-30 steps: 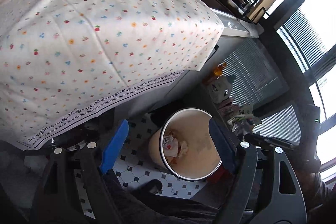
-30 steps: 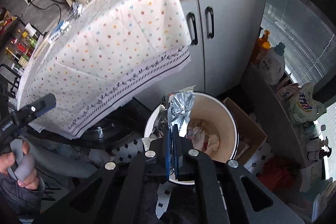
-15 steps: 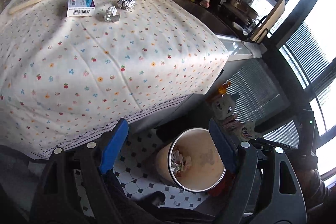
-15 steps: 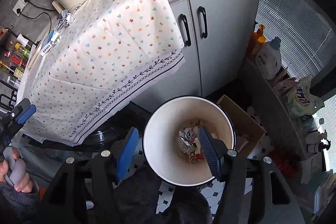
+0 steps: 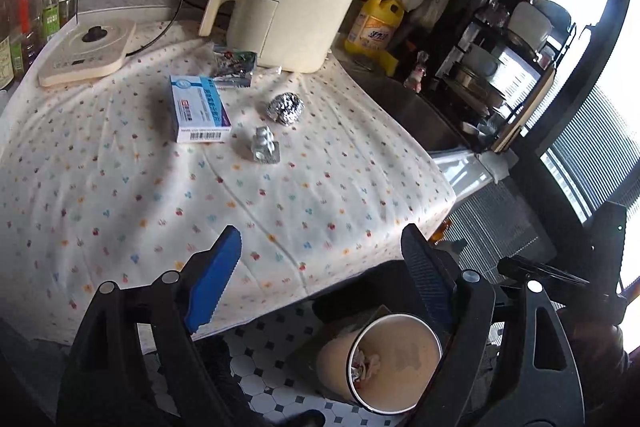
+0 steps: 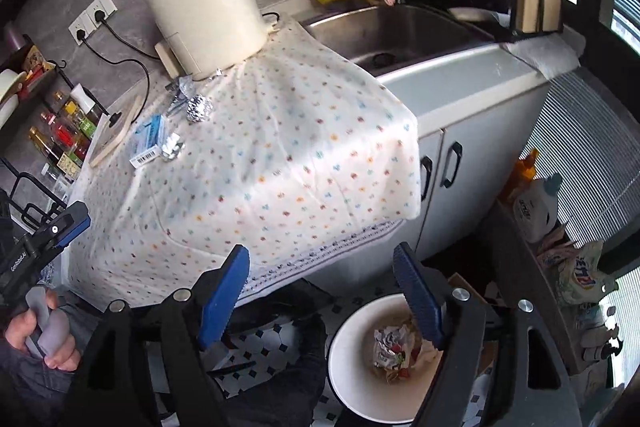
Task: Collect trash
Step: 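Move both tools back up to the counter, then grasp the foil snack packet with the left tool while the right grasps the foil ball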
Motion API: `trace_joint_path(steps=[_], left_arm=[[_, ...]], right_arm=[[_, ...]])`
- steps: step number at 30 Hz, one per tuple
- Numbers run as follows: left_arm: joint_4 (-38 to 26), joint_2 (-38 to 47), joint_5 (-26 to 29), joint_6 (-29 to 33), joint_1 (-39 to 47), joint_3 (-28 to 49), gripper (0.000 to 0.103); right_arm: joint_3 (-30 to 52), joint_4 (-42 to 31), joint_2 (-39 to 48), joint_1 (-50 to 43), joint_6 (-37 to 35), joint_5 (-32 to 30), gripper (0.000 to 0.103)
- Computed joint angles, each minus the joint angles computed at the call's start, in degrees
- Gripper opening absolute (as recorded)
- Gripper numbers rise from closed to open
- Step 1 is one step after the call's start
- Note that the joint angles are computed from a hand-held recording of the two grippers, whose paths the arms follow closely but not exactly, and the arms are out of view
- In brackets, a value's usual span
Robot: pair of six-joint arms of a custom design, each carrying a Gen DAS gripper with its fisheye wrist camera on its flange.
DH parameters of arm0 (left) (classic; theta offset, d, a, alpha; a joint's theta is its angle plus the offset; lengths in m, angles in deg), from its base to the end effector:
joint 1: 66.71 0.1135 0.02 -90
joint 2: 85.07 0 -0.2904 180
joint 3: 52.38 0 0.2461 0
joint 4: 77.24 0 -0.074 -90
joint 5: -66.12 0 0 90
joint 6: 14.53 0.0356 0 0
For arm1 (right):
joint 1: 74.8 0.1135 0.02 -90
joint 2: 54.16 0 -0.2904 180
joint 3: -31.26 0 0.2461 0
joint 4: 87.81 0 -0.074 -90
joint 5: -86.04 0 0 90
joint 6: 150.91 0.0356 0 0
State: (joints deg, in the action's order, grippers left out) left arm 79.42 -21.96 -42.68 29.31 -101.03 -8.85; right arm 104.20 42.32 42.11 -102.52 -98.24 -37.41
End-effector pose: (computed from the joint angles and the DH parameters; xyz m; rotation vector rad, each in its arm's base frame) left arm 0.1712 -0.1029 0.2167 -0.4006 2.2615 -0.3552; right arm 0.2815 -0.1257 0.2054 -0.3266 2.5334 0.4439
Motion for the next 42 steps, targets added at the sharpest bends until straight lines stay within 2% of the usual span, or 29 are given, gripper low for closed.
trace_joint_path(steps=[5, 11, 16, 21, 29, 37, 42], left_arm=[[0.7, -2.4, 6.9, 7.5, 11.9, 0.0, 0.081], [3.6, -0.3, 16.4, 15.3, 26.1, 0.7, 0.081], [7.5, 4.7, 24.5, 21.5, 36.5, 2.2, 0.081], [11.0, 13.2, 31.5, 27.6, 44.0, 6.8, 0.081], [10.7, 26.9, 39.1, 34.3, 48.2, 18.2, 0.081], [4.0, 41.4, 42.8, 38.5, 46.7, 33.6, 0.081], [-1.4, 49.7, 43.2, 39.5, 45.4, 43.9, 0.081]], right_arm=[[-0.2, 3.6, -2.0, 8.4, 7.8, 0.9, 0.08], [0.6, 10.4, -1.5, 19.0, 17.7, 4.4, 0.086], [2.8, 14.9, 1.2, 25.8, 24.1, 8.1, 0.088], [5.8, 18.5, 4.9, 30.7, 29.7, 11.3, 0.088], [11.8, 20.7, 11.5, 36.2, 37.3, 15.8, 0.082], [18.8, 18.9, 16.8, 39.0, 41.0, 20.0, 0.08], [22.6, 17.6, 19.7, 39.6, 42.9, 21.9, 0.079]])
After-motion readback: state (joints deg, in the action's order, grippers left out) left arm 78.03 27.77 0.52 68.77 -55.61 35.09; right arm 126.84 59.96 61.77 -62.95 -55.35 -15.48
